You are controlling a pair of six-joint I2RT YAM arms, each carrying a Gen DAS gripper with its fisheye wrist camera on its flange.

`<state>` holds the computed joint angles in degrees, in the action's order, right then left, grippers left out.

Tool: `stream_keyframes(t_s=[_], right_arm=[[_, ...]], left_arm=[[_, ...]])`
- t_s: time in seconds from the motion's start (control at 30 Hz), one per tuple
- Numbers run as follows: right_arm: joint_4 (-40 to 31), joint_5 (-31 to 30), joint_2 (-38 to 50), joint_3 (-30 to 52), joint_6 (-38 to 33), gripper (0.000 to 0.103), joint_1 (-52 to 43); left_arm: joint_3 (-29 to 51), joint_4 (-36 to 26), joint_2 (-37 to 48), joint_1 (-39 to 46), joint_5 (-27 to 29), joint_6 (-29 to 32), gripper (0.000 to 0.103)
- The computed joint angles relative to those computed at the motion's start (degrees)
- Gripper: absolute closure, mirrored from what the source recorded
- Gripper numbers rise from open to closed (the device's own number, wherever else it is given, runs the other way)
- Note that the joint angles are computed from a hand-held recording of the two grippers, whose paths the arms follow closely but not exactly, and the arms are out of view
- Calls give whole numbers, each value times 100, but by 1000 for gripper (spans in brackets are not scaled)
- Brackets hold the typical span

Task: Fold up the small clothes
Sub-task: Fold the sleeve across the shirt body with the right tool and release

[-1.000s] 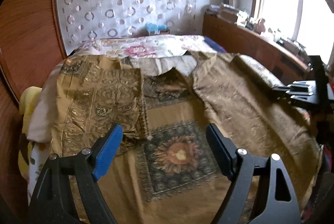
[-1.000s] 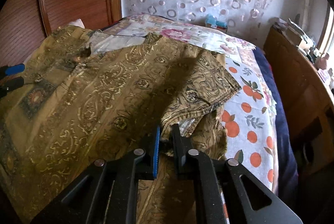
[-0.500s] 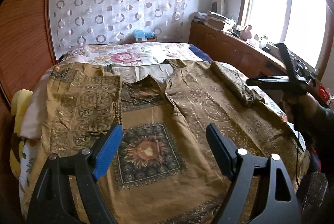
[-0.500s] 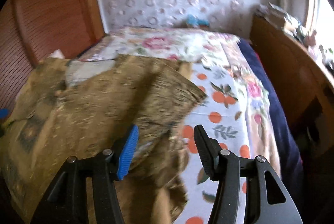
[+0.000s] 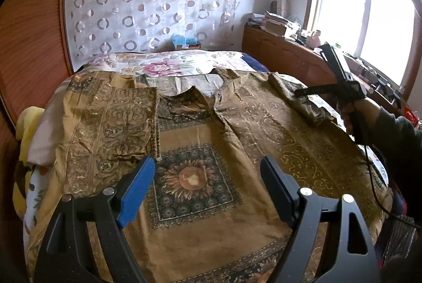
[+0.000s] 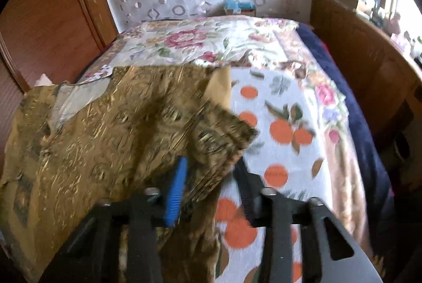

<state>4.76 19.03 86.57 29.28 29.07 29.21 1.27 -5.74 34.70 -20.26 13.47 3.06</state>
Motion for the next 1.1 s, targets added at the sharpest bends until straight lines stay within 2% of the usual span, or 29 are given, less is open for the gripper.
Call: stream_keyframes(t_s=[0.1, 0.33, 0.43, 0.53, 0.57, 0.63, 0.67, 0.7, 0.83, 1.0, 1.1], right_arm=[[132, 185, -125, 51, -106, 98, 262], [175, 183, -247, 270, -207, 99, 1115], [-251, 456, 25, 698, -199, 98, 1532], [-384, 434, 50, 879, -321, 96, 1669], [-455, 515, 20, 923, -332, 91, 1743], [-535, 500, -283, 801, -458, 73, 1612], [-596, 554, -452, 731, -434, 57, 1615], [-733, 667, -592, 718, -369, 50, 1662], [-1235, 997, -631, 641, -127, 49, 1465], [-1396, 675, -68, 521, 20, 49, 919], [-1190, 472, 131, 344, 61, 50, 706]], left_arm=[[-40, -62, -49, 191, 85, 106, 20], [-68, -168, -139, 497, 295, 221, 20], [-48, -238, -208, 569, 339, 254, 20], [-30, -251, -212, 630, 395, 269, 20], [-33, -265, -231, 644, 407, 280, 20], [-31, -262, -223, 666, 426, 296, 20], [-36, -257, -225, 669, 431, 297, 20], [-29, -256, -213, 714, 466, 323, 20], [49, -103, 44, 988, 599, 477, 20], [125, 2, 297, 1532, 929, 702, 20], [150, 41, 401, 1661, 991, 780, 20]])
